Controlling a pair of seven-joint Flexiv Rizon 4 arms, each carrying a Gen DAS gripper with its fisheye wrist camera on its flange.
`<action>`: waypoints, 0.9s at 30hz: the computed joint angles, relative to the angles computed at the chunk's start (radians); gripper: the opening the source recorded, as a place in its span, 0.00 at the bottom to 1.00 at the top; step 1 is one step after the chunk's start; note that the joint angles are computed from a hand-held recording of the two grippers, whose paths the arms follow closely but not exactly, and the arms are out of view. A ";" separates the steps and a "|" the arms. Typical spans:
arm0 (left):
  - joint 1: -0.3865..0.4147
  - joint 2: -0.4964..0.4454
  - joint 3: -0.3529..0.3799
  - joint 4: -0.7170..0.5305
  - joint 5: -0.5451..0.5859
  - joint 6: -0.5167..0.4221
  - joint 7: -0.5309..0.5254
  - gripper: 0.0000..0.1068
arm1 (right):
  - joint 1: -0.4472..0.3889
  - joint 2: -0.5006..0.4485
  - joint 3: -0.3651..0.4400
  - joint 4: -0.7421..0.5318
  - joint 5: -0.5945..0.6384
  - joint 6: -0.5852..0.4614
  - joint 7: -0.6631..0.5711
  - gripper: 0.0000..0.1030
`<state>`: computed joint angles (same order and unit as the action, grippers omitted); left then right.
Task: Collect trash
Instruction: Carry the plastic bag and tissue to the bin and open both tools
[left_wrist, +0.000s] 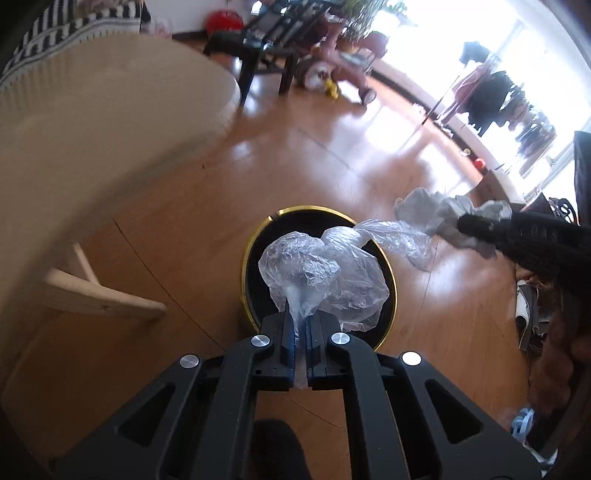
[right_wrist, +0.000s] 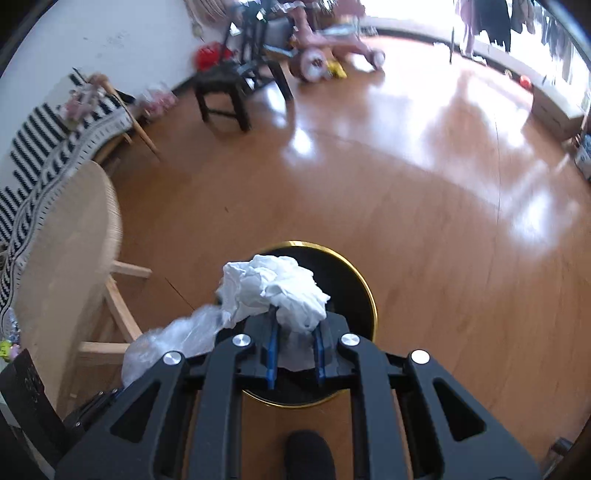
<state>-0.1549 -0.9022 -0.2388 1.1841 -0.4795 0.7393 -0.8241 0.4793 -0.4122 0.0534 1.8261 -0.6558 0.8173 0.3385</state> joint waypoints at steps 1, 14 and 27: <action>-0.009 -0.011 0.005 -0.011 0.005 -0.003 -0.013 0.03 | -0.005 -0.004 0.003 0.006 0.011 0.005 -0.002 0.15; -0.057 -0.063 0.009 -0.066 0.049 0.010 -0.049 0.03 | -0.014 -0.050 -0.010 -0.021 0.077 0.075 -0.037 0.15; -0.044 -0.070 -0.009 -0.071 0.023 -0.002 -0.074 0.67 | 0.001 -0.036 -0.033 -0.018 0.027 0.081 0.004 0.69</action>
